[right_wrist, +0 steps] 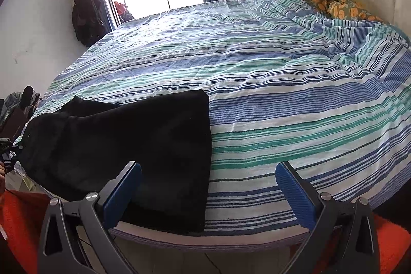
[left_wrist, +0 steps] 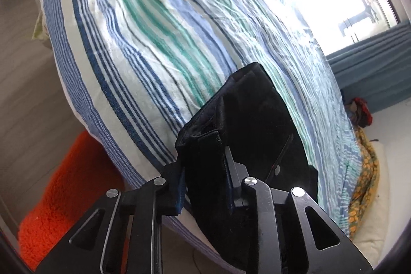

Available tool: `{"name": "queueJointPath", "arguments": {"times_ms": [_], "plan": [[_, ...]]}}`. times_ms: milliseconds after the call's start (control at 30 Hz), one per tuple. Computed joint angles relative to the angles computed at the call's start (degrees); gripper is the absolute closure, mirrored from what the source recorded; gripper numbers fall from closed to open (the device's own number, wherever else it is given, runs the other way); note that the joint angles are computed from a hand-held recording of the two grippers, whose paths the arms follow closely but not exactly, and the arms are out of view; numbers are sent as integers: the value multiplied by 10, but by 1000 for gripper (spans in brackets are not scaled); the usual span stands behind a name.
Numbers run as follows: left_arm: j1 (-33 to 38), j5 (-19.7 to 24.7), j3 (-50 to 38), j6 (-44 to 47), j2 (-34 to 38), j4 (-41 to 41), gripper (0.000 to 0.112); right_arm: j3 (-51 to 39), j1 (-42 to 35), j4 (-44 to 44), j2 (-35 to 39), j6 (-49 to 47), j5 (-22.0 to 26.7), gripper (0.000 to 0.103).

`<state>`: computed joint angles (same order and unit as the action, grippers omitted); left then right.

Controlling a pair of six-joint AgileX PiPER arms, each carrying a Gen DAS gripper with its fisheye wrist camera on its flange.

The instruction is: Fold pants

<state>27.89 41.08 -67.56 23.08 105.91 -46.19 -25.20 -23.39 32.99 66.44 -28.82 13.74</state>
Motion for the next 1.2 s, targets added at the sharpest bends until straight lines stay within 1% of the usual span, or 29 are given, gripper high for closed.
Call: {"name": "queueJointPath", "arguments": {"times_ms": [100,200,300,400,500,600,667,733,767,867,900,933,967,1033,1067,1100,1133,1167,1200], "plan": [[-39,-14,-8,-56,-43,72,91,0,-26,66,-9,-71,16,0],[-81,-1,-27,-94,-90,122,91,-1,-55,128,-14,-133,35,0],[-146,14,-49,-119,-140,171,91,-2,-82,165,-16,-168,52,0],[-244,24,-72,-149,-181,241,91,-4,-107,196,-14,-195,67,0],[-368,23,-88,-197,-195,325,91,-7,-125,213,-11,-208,77,0],[-480,27,-104,-239,-178,372,91,-6,-138,222,-12,-215,83,0],[-545,28,-117,-261,-150,387,91,-6,-145,225,-16,-220,87,0],[-615,24,-131,-304,-114,434,91,-5,-153,225,-20,-223,91,0],[-641,28,-147,-321,-93,454,91,-5,-159,225,-23,-224,94,0],[-706,19,-167,-356,-27,491,91,-4,-183,226,-27,-232,104,0],[-726,16,-173,-376,-1,515,90,-4,-195,233,-26,-242,109,0],[-740,14,-169,-392,16,535,88,-4,-205,238,-24,-248,115,0],[-748,21,-177,-396,42,543,85,-4,-215,241,-22,-253,119,0],[-760,29,-180,-394,74,549,75,-4,-231,246,-19,-260,125,0],[-765,25,-172,-401,72,556,73,-4,-238,248,-18,-264,128,0],[-765,17,-157,-400,58,552,65,-4,-245,250,-17,-269,131,0],[-759,11,-143,-377,39,524,56,-3,-254,255,-18,-278,137,0],[-748,11,-134,-342,20,485,53,-2,-267,264,-18,-292,146,0],[-740,9,-126,-322,0,464,51,-2,-279,274,-17,-306,155,0]]}}
